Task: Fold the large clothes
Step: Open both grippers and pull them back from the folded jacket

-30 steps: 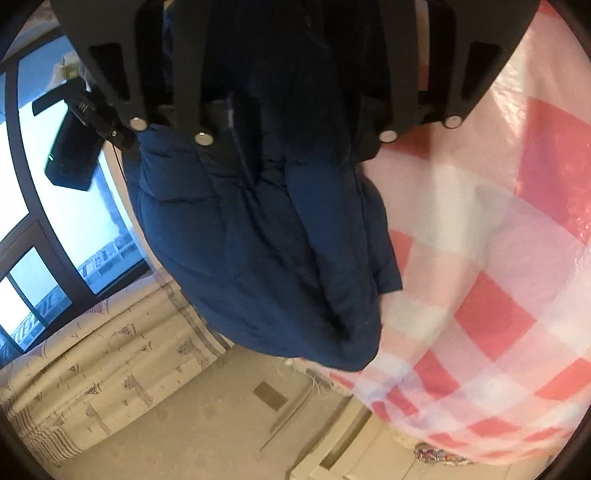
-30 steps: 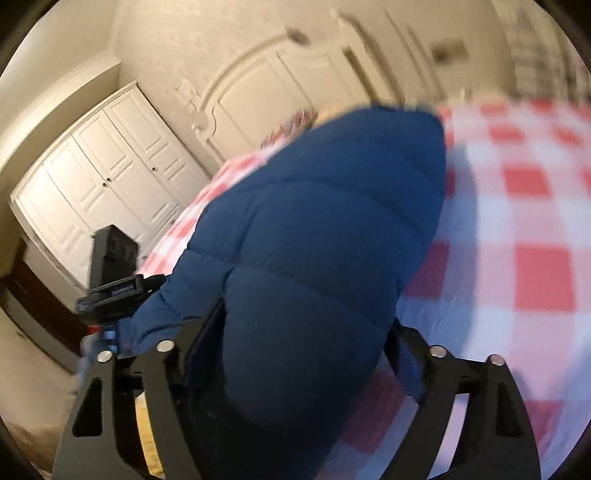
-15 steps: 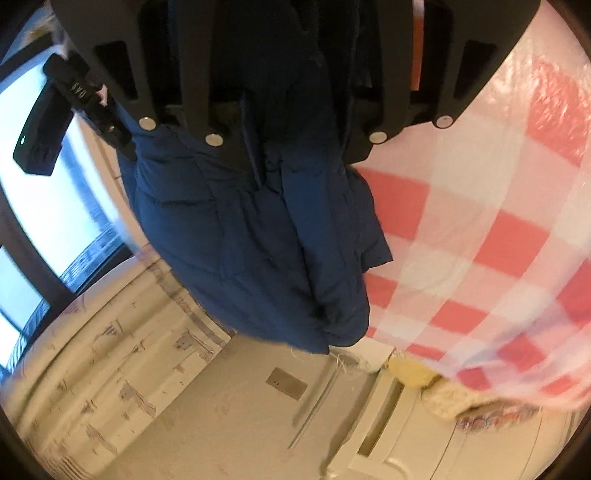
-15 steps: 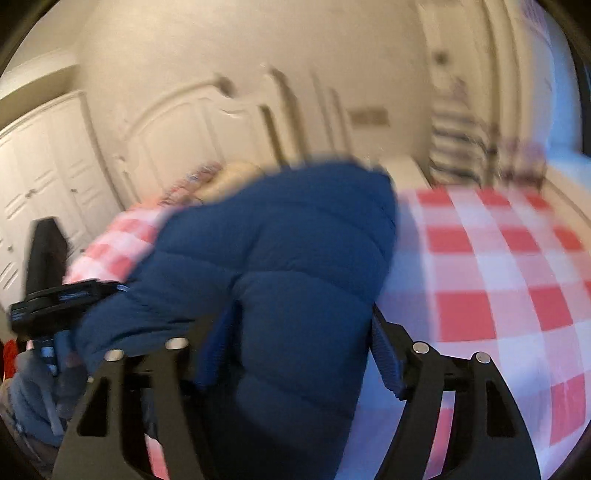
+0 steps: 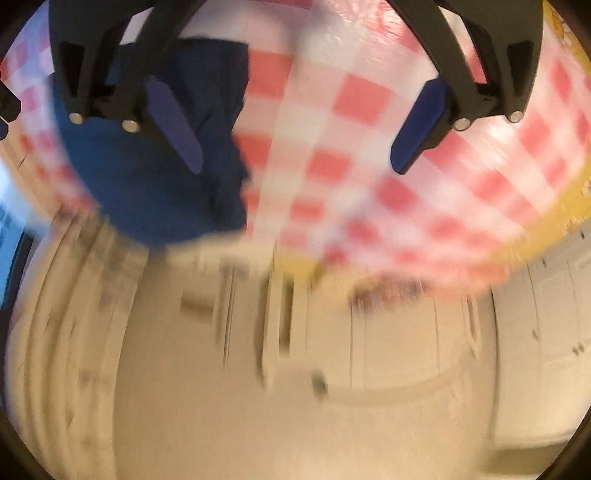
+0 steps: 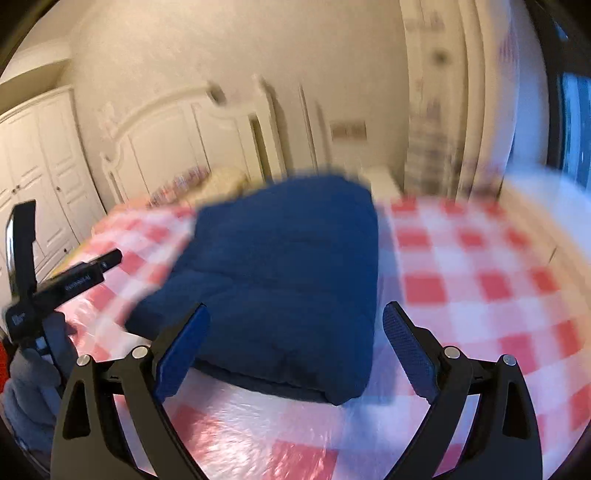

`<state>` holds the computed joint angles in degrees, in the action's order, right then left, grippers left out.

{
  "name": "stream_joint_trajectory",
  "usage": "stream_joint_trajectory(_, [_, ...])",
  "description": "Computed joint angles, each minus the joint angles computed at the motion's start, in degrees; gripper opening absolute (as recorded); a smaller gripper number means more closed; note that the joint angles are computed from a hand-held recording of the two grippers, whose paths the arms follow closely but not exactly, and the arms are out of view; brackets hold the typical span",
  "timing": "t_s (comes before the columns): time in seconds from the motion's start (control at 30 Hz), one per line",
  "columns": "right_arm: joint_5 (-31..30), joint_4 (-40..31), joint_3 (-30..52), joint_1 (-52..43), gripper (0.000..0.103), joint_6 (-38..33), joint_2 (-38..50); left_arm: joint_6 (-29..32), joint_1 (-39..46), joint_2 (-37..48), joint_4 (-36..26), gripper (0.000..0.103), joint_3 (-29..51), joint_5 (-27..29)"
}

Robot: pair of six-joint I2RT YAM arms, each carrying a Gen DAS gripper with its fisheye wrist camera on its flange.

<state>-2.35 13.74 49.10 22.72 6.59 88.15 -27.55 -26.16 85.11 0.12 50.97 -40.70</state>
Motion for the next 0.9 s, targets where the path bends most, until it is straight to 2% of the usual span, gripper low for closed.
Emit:
stream_joint_trajectory(0.03, [1.5, 0.9, -2.0, 0.6, 0.098, -0.6, -3.8, 1.6, -3.6, -6.0, 1.0, 0.101, -2.3, -5.5])
stream_joint_trajectory(0.07, [3.9, 2.5, -4.4, 1.6, 0.098, -1.4, -8.3, 2.9, -5.6, -9.0, 0.9, 0.101, -2.9, -8.6])
stream_joint_trajectory(0.13, [8.5, 5.3, -9.0, 4.0, 0.098, -3.4, -16.7, 5.3, -13.0, -14.2, -0.3, 0.101, -2.9, -19.6])
stream_joint_trajectory(0.2, [11.1, 2.6, -10.1, 5.8, 0.098, -4.1, -20.9, 7.6, -18.4, -16.4, -0.7, 0.101, -2.9, -26.3])
stream_joint_trajectory(0.23, [12.2, 0.8, -10.3, 6.5, 0.098, -4.0, -21.9, 8.4, -20.2, -16.8, -0.9, 0.101, -2.6, -27.3])
stream_joint_trajectory(0.3, [14.3, 0.1, -11.9, 7.9, 0.098, -3.7, -23.7, 6.1, -23.8, -18.3, -4.6, 0.101, -2.8, -26.8])
stream_joint_trajectory(0.37, [15.5, -1.1, -13.4, 9.3, 0.098, -1.9, -24.6, -2.5, -26.1, -17.8, -12.4, 0.101, -2.0, -26.6])
stream_joint_trajectory(0.5, [14.9, -2.8, -15.1, 10.1, 0.098, -1.1, -24.5, -11.3, -28.3, -14.7, -18.8, 0.101, -2.0, -25.5])
stream_joint_trajectory(0.73, [16.1, -2.2, -15.4, 12.0, 0.098, -0.9, -22.7, -11.5, -27.1, -10.1, -17.6, 0.101, -2.8, -21.2])
stream_joint_trajectory(0.9, [16.6, -1.9, -14.7, 12.9, 0.098, -0.7, -20.6, -11.4, -27.0, -11.0, -17.0, 0.101, -4.2, -21.0])
